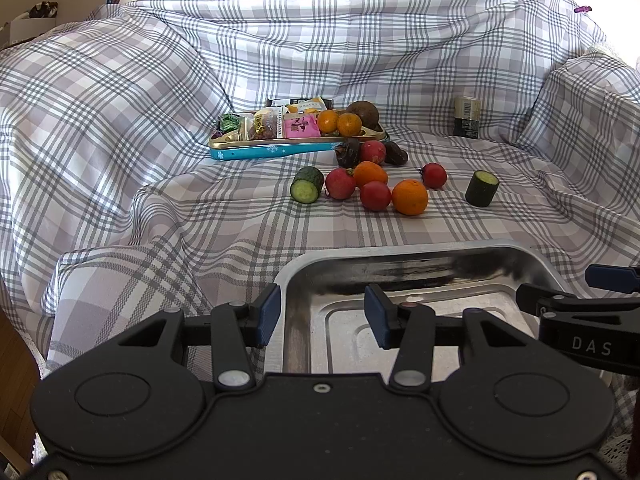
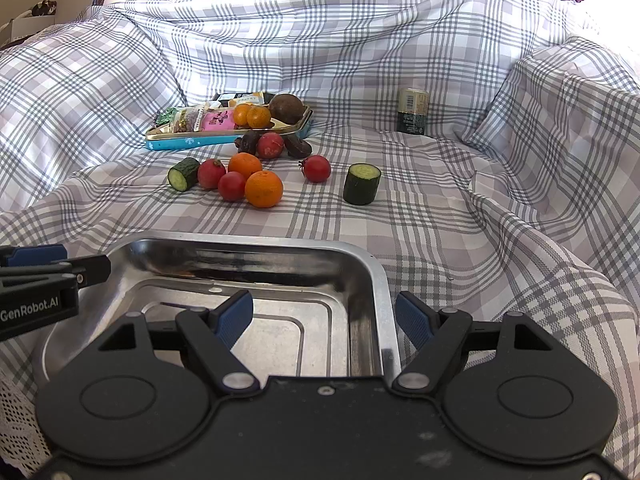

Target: Organize fruits

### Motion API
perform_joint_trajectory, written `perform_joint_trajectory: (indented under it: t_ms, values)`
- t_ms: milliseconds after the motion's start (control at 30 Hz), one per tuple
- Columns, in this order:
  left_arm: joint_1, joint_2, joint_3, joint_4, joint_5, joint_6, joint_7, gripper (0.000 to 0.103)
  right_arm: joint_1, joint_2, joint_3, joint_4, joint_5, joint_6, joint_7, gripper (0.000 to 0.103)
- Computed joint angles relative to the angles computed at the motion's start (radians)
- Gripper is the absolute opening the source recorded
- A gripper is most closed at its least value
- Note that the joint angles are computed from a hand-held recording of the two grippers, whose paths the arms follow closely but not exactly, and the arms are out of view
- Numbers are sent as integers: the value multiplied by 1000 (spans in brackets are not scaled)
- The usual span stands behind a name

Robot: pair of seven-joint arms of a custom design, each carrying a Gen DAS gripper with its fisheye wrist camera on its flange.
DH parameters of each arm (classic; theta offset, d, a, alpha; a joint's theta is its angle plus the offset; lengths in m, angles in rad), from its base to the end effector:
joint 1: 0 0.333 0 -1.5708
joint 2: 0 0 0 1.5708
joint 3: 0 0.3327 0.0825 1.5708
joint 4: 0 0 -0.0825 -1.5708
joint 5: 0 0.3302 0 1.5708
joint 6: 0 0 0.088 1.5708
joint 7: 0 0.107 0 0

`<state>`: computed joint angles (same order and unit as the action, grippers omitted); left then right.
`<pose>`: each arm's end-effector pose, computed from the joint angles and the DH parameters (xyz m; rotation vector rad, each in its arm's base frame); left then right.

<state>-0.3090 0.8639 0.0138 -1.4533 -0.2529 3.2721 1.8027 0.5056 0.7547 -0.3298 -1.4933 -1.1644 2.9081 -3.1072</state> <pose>0.7154 -0.1948 0.3307 -1.4407 1.8931 -0.9627 0.6709 0.2366 0.3241 -1.5283 1.8415 -0.9322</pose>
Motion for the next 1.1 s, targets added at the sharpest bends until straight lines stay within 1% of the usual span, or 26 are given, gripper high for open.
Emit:
perform_joint_trajectory:
  t_ms: [233, 367, 433, 533, 600, 667, 800, 900, 1000, 1100]
  values:
    - [-1, 2, 2, 8, 1, -7, -4, 55, 1, 1, -3, 0, 1, 2, 1, 80]
    - [11, -5, -15, -4, 2, -1, -4, 55, 6, 0, -6, -2, -6, 2, 3, 80]
    - [24, -11, -29, -11, 0, 6, -4, 55, 10, -4, -10, -6, -16, 5, 12, 80]
    - [61, -20, -75, -21, -1, 11, 2, 55, 20, -11, -25, -17, -51, 15, 53, 80]
    - [74, -21, -91, -20, -6, 14, 0, 55, 24, -16, -30, -20, -75, 15, 83, 80]
    - [78, -21, -95, -15, -11, 8, -5, 55, 26, -20, -33, -24, -104, 12, 119, 80]
    - [73, -18, -82, 4, -14, -29, -20, 55, 22, -27, -25, -24, -168, -1, 188, 80]
    - [74, -14, -77, 25, -4, -63, -29, 54, 6, -28, 1, -16, -186, -22, 186, 79]
    - [46, -4, -30, 63, 4, -117, -67, 54, -16, -21, 31, 2, -180, -32, 148, 79]
    - [28, 18, 9, 133, 31, -207, -122, 54, -44, -10, 54, 25, -144, -13, 97, 79]
